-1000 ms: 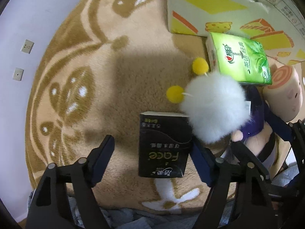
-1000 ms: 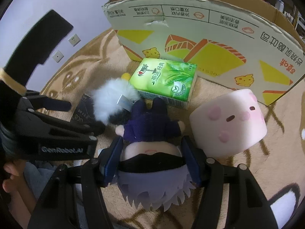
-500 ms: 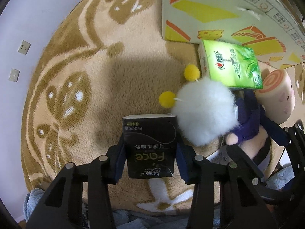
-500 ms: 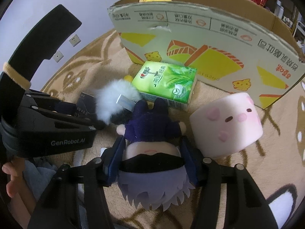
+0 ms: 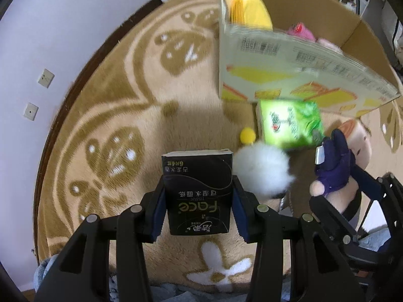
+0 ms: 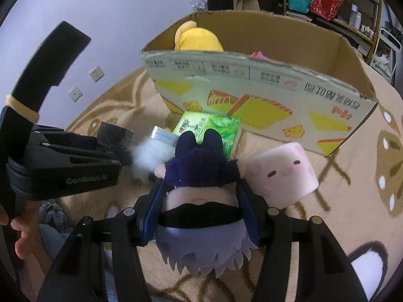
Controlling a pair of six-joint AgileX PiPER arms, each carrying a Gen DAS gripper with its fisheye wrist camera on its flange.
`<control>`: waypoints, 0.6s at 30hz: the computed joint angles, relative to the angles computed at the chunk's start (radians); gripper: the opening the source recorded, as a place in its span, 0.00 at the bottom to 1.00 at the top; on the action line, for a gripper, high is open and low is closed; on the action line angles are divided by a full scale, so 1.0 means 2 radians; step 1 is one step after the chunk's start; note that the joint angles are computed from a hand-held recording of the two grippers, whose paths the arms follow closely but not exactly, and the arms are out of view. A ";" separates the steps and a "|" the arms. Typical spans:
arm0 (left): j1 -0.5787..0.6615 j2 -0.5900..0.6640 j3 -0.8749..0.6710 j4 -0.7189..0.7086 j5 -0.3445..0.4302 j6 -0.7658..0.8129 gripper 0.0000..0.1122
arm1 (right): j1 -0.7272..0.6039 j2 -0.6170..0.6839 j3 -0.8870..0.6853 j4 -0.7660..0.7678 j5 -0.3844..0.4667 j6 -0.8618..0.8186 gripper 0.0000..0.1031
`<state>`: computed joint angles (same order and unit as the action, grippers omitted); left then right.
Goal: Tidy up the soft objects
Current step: 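Lift the doll and black tissue pack and carry both over the box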
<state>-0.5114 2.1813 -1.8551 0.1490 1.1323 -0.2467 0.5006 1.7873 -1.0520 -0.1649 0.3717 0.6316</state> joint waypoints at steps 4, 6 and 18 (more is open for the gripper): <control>-0.007 -0.025 0.017 0.025 -0.024 -0.015 0.40 | 0.004 -0.016 0.006 -0.038 0.000 0.038 0.58; -0.015 -0.045 0.032 0.045 -0.047 -0.026 0.40 | 0.004 -0.025 0.013 -0.064 -0.001 0.064 0.58; -0.035 -0.101 0.065 0.087 -0.137 -0.060 0.40 | 0.008 -0.068 0.023 -0.184 0.004 0.188 0.58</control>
